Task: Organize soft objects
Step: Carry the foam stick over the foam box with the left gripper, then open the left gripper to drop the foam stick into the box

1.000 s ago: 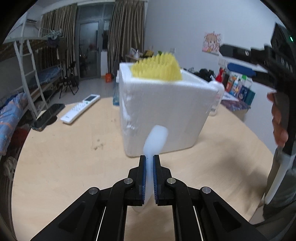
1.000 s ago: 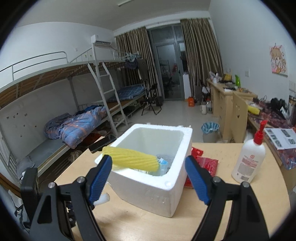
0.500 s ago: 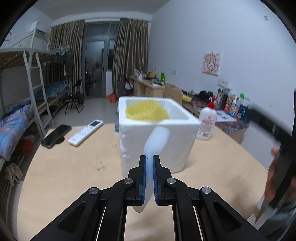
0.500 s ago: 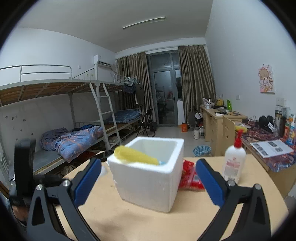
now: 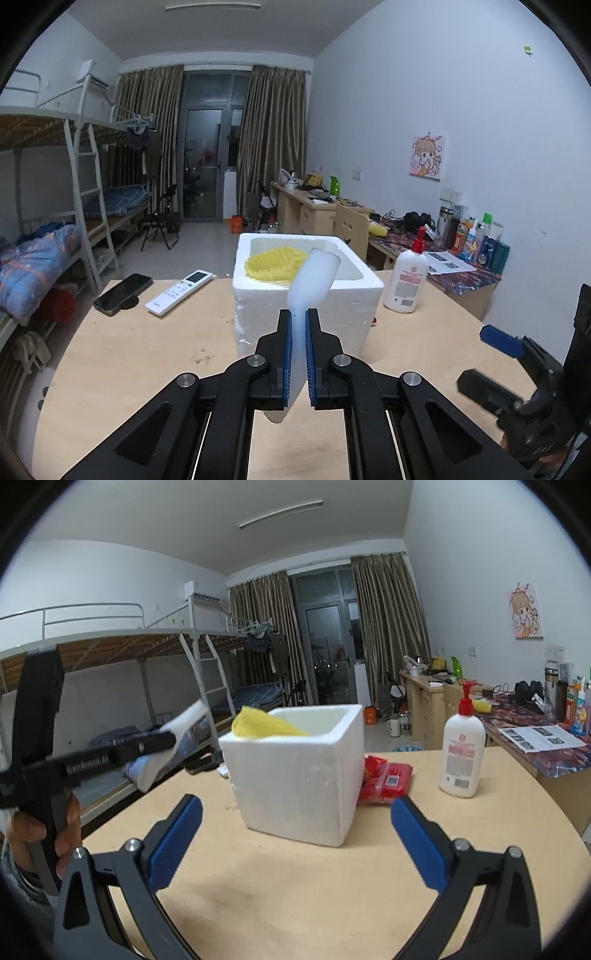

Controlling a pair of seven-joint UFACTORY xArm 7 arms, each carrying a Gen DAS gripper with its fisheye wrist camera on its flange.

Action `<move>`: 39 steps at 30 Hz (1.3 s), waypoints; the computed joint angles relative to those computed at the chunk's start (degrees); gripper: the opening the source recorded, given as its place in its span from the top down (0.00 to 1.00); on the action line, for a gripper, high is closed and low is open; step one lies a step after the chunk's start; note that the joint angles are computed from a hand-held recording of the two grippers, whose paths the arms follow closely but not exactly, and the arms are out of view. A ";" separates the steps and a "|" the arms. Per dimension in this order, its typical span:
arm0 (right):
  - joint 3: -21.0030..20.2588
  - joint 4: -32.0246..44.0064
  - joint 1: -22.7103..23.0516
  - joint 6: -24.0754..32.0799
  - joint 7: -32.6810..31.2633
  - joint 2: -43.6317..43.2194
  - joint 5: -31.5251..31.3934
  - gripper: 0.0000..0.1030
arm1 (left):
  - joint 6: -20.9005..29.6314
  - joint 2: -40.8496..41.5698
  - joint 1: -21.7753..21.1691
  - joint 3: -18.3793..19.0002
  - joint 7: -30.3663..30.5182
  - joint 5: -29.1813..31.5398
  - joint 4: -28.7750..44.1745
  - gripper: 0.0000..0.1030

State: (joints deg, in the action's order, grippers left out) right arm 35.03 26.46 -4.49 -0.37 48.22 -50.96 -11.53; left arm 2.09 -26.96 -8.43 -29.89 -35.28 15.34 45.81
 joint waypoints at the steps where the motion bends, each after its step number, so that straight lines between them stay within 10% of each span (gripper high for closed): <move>1: 0.67 0.30 -0.34 0.57 0.37 -0.06 0.06 0.00 | 0.05 0.19 0.24 -0.33 0.02 0.21 0.55 0.93; 22: -0.48 -0.47 0.36 0.27 0.28 -0.28 -0.36 0.00 | 9.21 14.54 5.99 -5.90 -10.56 18.18 20.57 0.93; 39: -1.68 -0.61 -1.48 -0.04 -0.21 2.26 -0.43 0.00 | 21.86 32.15 -8.78 3.72 -5.80 22.60 39.11 0.93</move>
State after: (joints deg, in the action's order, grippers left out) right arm 33.34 25.85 -5.97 -0.40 48.01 -48.70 -11.96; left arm 23.95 5.18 -17.21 -26.17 -41.08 37.94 84.92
